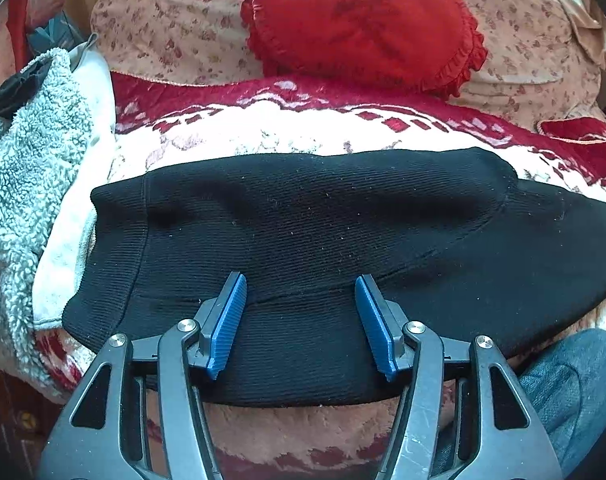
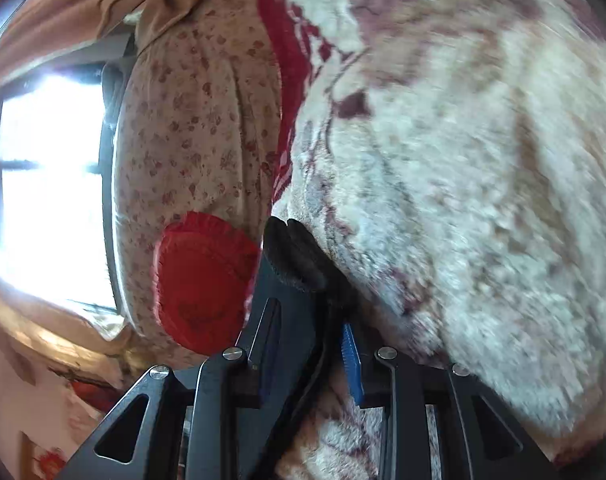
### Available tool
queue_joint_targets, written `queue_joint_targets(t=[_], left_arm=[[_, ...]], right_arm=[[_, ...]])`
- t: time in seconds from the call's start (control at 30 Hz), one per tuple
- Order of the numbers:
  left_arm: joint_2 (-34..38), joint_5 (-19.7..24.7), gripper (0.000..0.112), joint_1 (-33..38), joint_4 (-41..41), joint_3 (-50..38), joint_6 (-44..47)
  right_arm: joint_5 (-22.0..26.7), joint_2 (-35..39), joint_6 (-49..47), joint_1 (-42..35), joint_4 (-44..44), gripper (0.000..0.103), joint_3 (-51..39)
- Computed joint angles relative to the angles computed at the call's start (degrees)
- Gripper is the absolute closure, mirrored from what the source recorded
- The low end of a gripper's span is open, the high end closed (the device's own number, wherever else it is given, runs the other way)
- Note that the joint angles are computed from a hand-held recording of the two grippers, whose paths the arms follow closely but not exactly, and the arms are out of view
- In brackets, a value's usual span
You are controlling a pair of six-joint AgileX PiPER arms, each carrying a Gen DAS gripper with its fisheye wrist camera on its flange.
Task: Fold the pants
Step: 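Press the pants flat with the left gripper while the right gripper holds the leg end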
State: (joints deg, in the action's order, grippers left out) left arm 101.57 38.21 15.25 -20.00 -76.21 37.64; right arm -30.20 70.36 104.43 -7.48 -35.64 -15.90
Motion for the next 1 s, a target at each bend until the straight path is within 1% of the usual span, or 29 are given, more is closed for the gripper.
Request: queue_joint_targets(t=[0.07,0.1,0.2,0.33,0.43,0.5,0.6,0.73,0.87,0.93,1.0], left_arm=[[0.11,0.13,0.054,-0.65,2.34,-0.46,-2.78],[-0.06,-0.09,0.053,-1.02,3.51,-0.31,-3.91],[-0.13,0.02,0.052,-1.43,5.19,-0.4,-5.81],[0.08,0.42,0.052,-1.16,4.91,-0.73,-5.38],[0.18,0.83,0.052,-0.98,4.62,-0.97,-5.02],[0.15,0.82,0.052,-1.02,4.7,-0.93,-5.09],[0.1,0.87,0.051,-1.05,4.7,-0.94,-5.26],[0.01,0.14,0.051,-0.81,3.67,-0.51,-4.36],[-0.81,-2.18,0.049,-0.12,0.23,1.65,-2.6],[-1.24,-3.22,0.049,-0.33,0.26,2.47,-2.14],[-1.04,-2.66,0.049,-0.2,0.08,2.03,-1.75]], right_arm=[[5.45,-1.02,-2.78,3.38,2.16,0.076,-1.62],[6.87,-1.04,-2.27,4.01,1.31,0.076,-2.4],[8.76,-1.36,-2.71,4.54,0.59,0.079,-2.9],[11.22,-1.23,-8.38,6.61,5.96,0.081,-3.48],[10.5,-0.98,-6.41,5.74,3.86,0.083,-3.35],[10.88,-0.81,-2.49,4.99,0.16,0.089,-3.83],[9.85,-0.92,0.39,3.72,-2.82,0.092,-3.36],[9.78,-1.52,3.22,2.81,-7.02,0.094,-3.49],[8.93,-1.48,4.2,2.14,-8.25,0.094,-3.38],[7.32,-0.56,5.08,1.07,-9.14,0.094,-3.01],[2.51,1.15,3.88,-1.02,-7.04,0.095,-1.23]])
